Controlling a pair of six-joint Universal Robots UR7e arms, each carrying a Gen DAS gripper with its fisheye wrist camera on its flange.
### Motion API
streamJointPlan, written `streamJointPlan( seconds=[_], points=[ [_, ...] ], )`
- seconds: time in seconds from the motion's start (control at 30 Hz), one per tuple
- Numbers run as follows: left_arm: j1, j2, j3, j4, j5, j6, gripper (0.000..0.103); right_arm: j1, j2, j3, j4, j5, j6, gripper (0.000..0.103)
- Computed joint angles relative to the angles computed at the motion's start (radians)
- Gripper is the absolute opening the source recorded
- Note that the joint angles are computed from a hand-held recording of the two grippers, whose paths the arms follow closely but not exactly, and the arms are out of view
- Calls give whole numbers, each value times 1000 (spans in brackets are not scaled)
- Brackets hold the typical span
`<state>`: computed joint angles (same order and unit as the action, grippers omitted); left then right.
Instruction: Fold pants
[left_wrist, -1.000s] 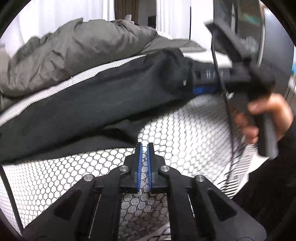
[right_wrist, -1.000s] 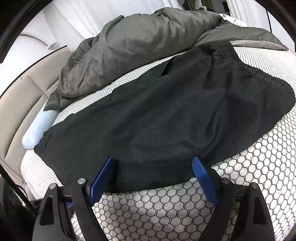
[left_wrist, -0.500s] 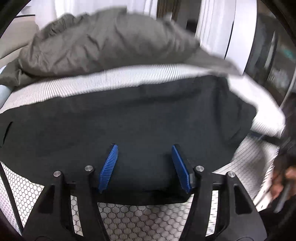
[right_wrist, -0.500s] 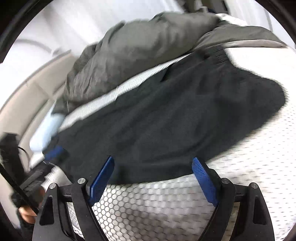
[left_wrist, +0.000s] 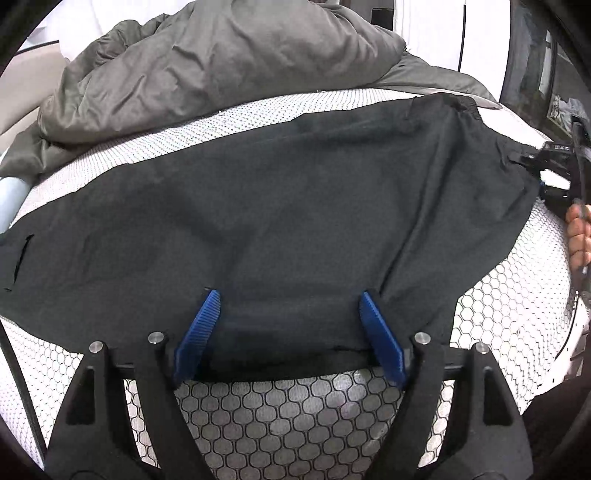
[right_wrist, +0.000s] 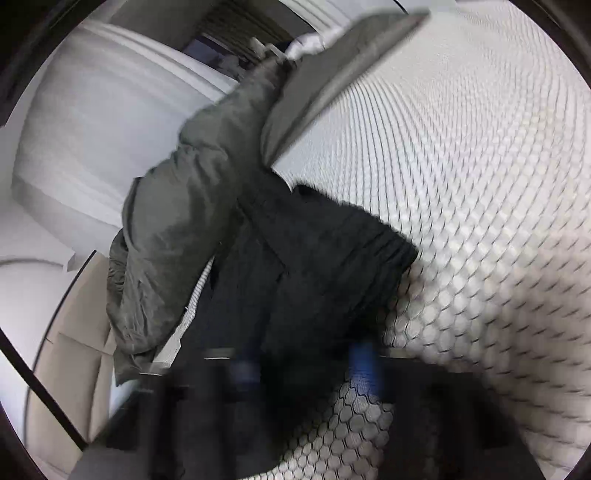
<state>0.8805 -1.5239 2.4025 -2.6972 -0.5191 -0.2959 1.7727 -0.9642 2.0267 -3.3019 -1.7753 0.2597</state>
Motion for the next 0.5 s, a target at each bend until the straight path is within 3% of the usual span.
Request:
streamJointPlan(
  seconds=[0.1, 0.17, 0.23, 0.3, 0.37, 0.4, 0.43, 0.47, 0.5],
  points=[
    [11, -11, -7, 4, -20, 8, 76, -4, -40, 49, -95, 99, 7, 13],
    [14, -19, -6, -1, -31, 15, 78, 54, -83, 81, -131, 39, -84, 13],
    [13, -25, -1, 1, -33, 14, 80, 101, -98, 91, -107, -96, -136, 13],
    [10, -32, 2, 11, -31, 7, 80, 56, -102, 93, 16, -141, -54, 15],
    [9, -36, -1, 29, -30, -9, 79, -19, -107, 109, 55, -55, 24, 17],
    [6, -46, -4, 51, -31, -28, 79, -33, -119, 120, 34, -5, 35, 20],
    [2, -58, -7, 78, -33, -53, 79, -29, -129, 117, 43, 3, 29, 34],
    [-6, -82, -8, 112, -40, -83, 79, -11, -138, 116, 30, -31, 7, 45],
    [-12, -97, -5, 119, -47, -92, 79, 18, -136, 116, -6, -106, -19, 64]
  ],
)
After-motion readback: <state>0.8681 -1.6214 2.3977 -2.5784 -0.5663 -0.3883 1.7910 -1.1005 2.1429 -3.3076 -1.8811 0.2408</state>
